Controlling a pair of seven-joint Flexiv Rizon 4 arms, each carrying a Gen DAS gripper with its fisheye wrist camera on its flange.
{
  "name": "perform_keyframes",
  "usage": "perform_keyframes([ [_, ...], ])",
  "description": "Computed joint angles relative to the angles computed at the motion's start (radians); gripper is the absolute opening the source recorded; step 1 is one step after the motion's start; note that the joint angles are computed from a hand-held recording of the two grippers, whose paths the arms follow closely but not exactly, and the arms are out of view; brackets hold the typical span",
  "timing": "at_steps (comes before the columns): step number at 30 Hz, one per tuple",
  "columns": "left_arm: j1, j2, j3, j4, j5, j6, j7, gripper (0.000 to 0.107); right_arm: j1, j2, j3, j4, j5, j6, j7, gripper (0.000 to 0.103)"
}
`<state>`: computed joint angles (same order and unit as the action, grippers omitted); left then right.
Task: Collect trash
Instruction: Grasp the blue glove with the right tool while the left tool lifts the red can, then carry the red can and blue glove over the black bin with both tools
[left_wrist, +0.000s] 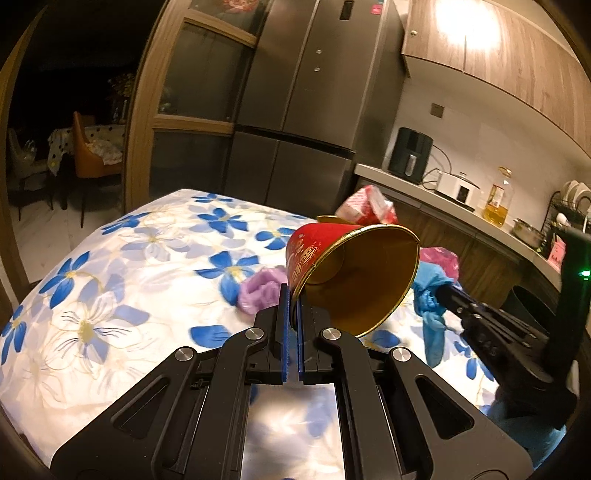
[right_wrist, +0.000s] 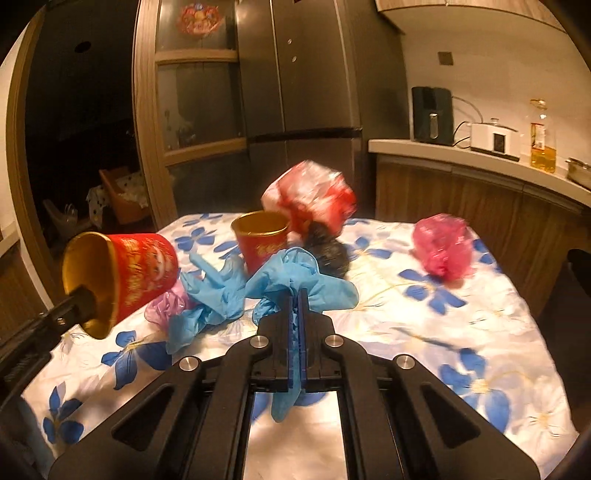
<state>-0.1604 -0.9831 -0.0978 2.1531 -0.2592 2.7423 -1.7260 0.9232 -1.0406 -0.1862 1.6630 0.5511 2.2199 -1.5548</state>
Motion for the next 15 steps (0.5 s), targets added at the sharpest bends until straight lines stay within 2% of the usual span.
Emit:
perform_keyframes([
  [6,-0.05,0.002,-0.007,-0.052,-0.026,-0.039,0.054,0.002,-0.021,0.036,0.017,0.065,0.036,0.069,-0.018,0.003],
  [15,-0.123,-0.009,-0.027,-0.169,-0.041,-0.116,0.141,0.002,-0.1,0.08,0.067,0.132,0.098,0.168,-0.065,0.003],
])
